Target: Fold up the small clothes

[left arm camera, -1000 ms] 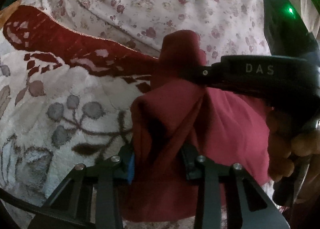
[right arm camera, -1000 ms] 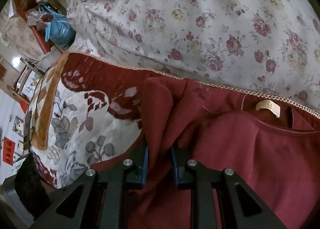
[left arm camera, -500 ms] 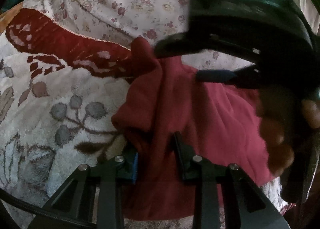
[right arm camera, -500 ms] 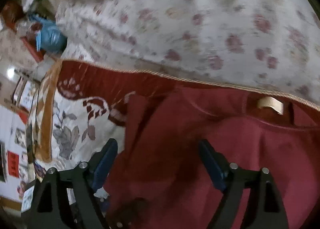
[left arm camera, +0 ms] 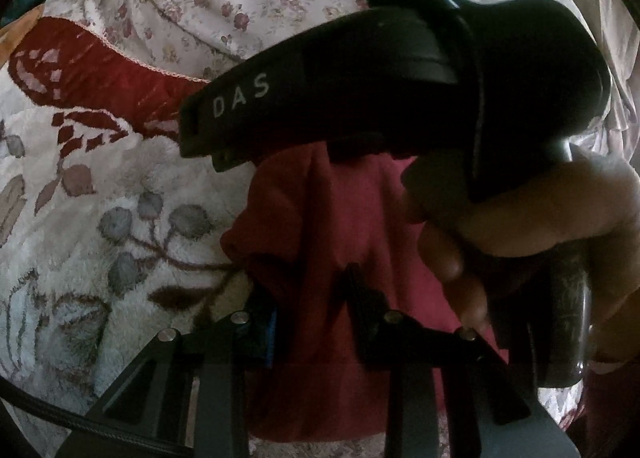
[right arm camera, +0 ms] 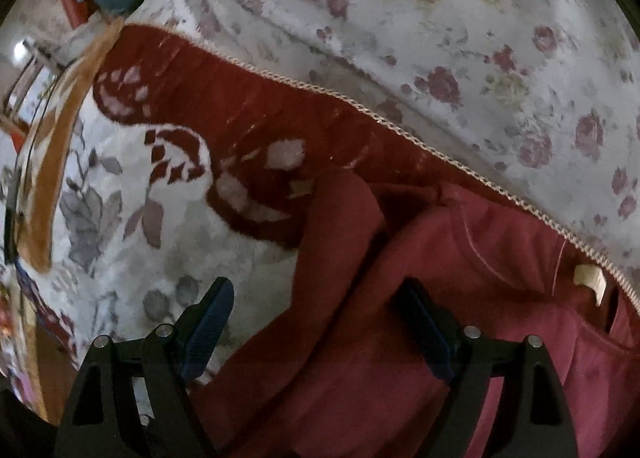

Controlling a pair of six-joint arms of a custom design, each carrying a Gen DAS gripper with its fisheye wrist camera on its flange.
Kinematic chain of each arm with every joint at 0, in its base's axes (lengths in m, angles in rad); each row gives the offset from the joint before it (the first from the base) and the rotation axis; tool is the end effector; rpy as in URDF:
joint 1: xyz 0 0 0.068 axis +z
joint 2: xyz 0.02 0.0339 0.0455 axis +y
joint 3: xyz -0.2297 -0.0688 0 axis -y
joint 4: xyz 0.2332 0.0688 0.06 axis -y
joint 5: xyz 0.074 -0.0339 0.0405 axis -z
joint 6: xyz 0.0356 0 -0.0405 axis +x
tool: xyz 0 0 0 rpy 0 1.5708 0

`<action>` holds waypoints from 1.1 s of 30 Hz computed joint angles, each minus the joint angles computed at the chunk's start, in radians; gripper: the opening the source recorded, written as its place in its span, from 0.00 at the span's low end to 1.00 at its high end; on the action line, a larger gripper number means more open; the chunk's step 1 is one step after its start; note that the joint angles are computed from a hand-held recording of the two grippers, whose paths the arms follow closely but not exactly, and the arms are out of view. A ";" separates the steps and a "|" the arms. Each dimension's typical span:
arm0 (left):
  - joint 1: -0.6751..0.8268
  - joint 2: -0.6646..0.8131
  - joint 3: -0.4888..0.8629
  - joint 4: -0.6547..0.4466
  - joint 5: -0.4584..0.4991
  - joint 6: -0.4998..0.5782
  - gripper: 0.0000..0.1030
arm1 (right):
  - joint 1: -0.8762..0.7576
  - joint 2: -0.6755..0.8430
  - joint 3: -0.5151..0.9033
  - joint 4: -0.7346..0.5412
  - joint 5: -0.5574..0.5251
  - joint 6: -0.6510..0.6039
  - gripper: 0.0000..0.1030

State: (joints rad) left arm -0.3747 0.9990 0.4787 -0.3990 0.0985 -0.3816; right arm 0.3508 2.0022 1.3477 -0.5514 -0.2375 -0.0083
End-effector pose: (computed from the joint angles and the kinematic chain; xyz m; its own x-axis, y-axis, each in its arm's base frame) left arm 0.1795 -0.0743 0.1558 -0.8431 -0.0667 -0.5336 0.1139 0.9476 -0.2984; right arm 0.3505 0.1372 0.1263 -0.8738 -0.3283 -0.3587 -0.4201 0.8812 0.2168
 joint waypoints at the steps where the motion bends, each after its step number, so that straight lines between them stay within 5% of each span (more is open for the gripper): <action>1: -0.002 0.005 0.001 0.003 -0.003 0.001 0.27 | -0.003 -0.001 -0.006 0.006 -0.004 -0.005 0.87; 4: 0.005 0.009 0.000 0.004 0.006 0.001 0.27 | -0.010 -0.014 -0.025 0.025 0.015 -0.006 0.75; 9: 0.020 0.028 0.022 -0.004 0.010 0.016 0.29 | -0.050 -0.058 -0.081 0.063 0.017 -0.023 0.37; 13: 0.017 0.036 0.022 0.001 0.002 0.012 0.34 | -0.092 -0.098 -0.136 0.102 -0.048 -0.025 0.30; 18: -0.003 0.046 0.023 -0.002 -0.078 0.000 0.62 | -0.108 -0.130 -0.178 0.132 -0.074 -0.019 0.28; 24: -0.007 0.059 0.016 0.016 -0.099 -0.002 0.66 | -0.125 -0.141 -0.201 0.147 -0.107 -0.014 0.27; 29: -0.004 0.068 0.012 0.031 -0.096 0.005 0.63 | -0.142 -0.136 -0.207 0.160 -0.141 0.000 0.28; 31: 0.004 0.047 0.005 0.026 -0.062 0.007 0.52 | -0.146 -0.142 -0.218 0.172 -0.149 0.005 0.28; 33: 0.018 0.037 0.006 0.023 -0.013 0.021 0.30 | -0.145 -0.155 -0.233 0.182 -0.146 0.004 0.27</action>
State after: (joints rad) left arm -0.3571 1.0357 0.4847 -0.3762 0.0859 -0.3606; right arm 0.2058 1.8469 1.1151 -0.3695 -0.3831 -0.0045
